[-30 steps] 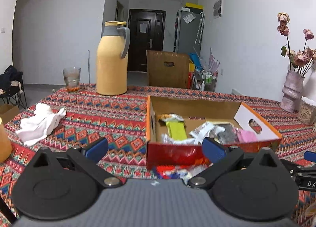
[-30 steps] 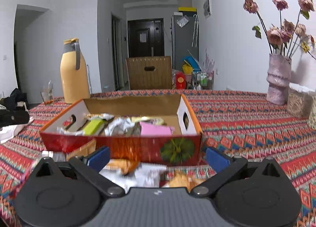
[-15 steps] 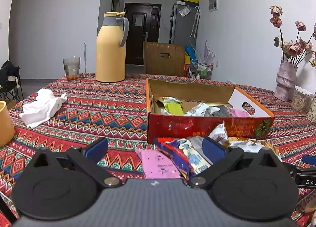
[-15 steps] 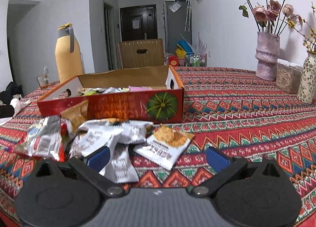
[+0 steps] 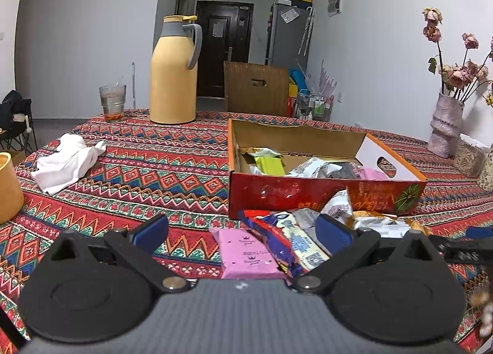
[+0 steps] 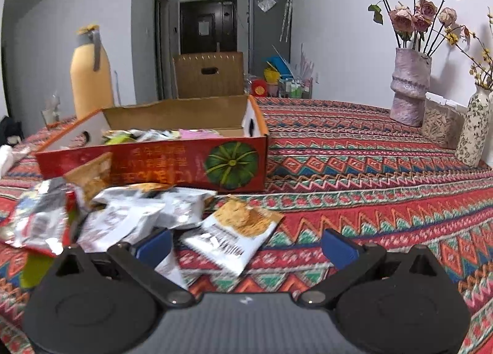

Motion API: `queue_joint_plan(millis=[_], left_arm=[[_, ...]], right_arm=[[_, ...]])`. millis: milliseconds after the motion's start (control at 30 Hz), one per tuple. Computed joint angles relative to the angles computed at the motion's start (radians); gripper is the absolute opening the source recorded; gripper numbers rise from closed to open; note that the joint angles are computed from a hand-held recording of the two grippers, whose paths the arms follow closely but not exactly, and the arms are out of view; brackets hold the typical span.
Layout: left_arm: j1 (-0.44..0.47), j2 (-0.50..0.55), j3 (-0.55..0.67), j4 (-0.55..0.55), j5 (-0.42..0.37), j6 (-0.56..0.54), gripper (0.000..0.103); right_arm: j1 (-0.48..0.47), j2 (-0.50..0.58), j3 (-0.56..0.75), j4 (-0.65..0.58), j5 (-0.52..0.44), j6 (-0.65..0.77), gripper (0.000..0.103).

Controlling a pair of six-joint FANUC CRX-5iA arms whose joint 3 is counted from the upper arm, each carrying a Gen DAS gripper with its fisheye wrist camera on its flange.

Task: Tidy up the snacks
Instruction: 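Grasp the white cracker packet with the right gripper while the left grasps a blue-printed white packet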

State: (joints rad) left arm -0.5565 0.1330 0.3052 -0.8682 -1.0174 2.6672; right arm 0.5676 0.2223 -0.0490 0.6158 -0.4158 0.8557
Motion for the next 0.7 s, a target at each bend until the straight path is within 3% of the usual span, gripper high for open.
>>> queue_joint_plan(millis=[333,433,533,600,700], left_arm=[[-0.007,0.011,0.019,-0.002,-0.017,-0.009,0.103],[-0.003,0.016,0.024,0.006,-0.02,-0.014,0.103],[0.008,0.027,0.033,0.029,-0.014,-0.026,0.103],[0.017,0.035,0.039,0.056,-0.003,-0.04,0.103],[0.03,0.062,0.069,0.104,-0.002,-0.072,0.103]], right_arm=[[0.0,0.214,0.344,-0.18,-0.273,0.125,0.103],[0.004,0.196,0.31,-0.193,-0.245,0.147,0.095],[0.002,0.155,0.262,-0.229,-0.206,0.19,0.078],[-0.004,0.124,0.233,-0.282,-0.178,0.255,0.055],[-0.014,0.086,0.187,-0.329,-0.13,0.311,0.048]])
